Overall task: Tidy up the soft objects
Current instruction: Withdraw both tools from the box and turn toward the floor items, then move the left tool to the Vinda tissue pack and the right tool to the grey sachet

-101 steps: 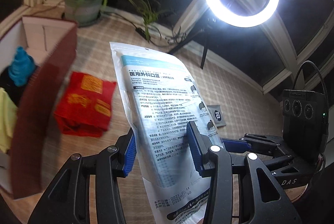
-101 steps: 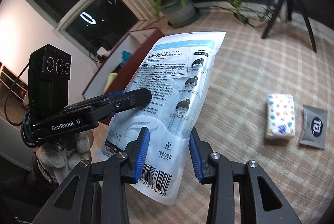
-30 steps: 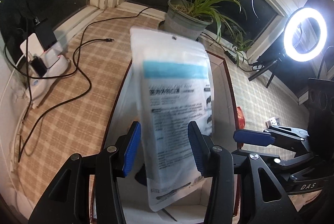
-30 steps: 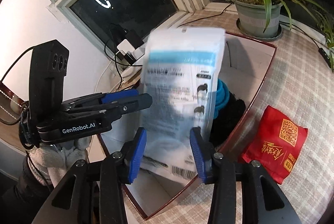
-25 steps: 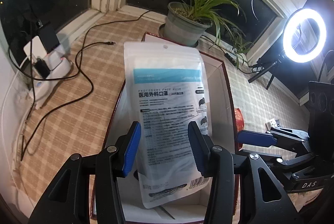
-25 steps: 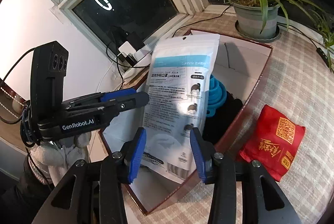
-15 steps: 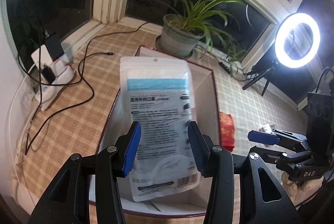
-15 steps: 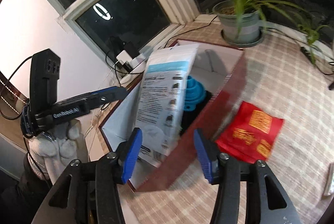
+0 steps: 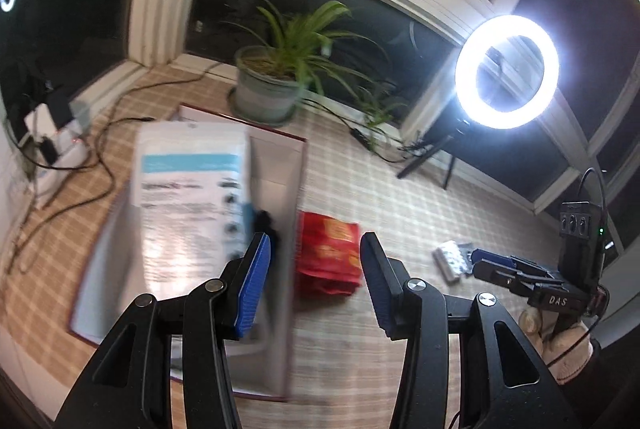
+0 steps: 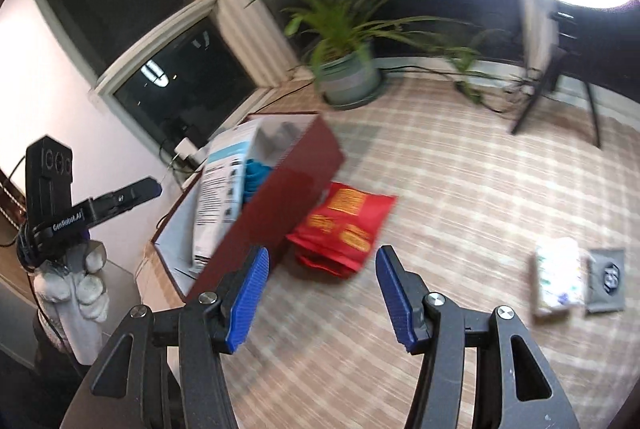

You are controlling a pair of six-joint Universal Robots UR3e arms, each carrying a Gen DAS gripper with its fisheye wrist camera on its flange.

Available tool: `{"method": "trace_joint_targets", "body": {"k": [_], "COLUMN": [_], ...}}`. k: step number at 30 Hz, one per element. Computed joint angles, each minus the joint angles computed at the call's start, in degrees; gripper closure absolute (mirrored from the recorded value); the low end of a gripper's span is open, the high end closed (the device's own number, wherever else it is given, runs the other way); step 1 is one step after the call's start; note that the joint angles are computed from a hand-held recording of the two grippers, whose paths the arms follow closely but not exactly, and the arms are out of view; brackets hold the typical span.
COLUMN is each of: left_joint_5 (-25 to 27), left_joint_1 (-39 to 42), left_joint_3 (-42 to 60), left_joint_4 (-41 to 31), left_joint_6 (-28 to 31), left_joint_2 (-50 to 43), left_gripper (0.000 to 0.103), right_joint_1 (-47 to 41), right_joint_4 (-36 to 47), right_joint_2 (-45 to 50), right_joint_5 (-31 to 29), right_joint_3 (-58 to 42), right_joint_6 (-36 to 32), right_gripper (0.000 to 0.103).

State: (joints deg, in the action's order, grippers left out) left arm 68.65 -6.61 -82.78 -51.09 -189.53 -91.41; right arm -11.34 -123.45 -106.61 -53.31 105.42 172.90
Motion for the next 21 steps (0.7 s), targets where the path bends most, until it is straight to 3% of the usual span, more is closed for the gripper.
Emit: {"method": "trace_joint_targets", "body": {"k": [5, 10, 13, 15, 21], "left_joint_5": [3.1, 5.9, 7.8, 9.0, 12.5], "left_joint_1": [-7.1, -13.7, -17.8, -20.0, -27.9], "left_joint_3": [2.9, 7.9, 13.2, 16.7, 35.9], "left_joint_4": [2.3, 3.7, 3.6, 3.1, -3.6], "left_joint_6": [-4.6, -8.7, -11.3, -12.7, -16.3], "left_joint_2": [-4.6, -10.7, -15.9, -19.2, -34.2], "left_gripper": [0.058, 0.052, 0.051, 0.046, 0.044], "right_joint_1": [-16.5, -34.9, -44.0, -49.1, -54.3], "right_joint_4": [15.0, 33.5, 40.6, 41.8, 32.0], "right_joint_2": [-11.2, -18.4, -20.0, -20.7, -18.7], "right_joint_5": [6.3, 10.8, 11.5, 11.8, 7.8], "right_joint_3": [4.4, 4.6, 4.4, 5.4, 10.3], "right_joint_6": [-12.5, -29.8, -39.3, -44.1, -48.3], "right_gripper": [0.051, 0.051, 0.041, 0.031, 0.030]}}
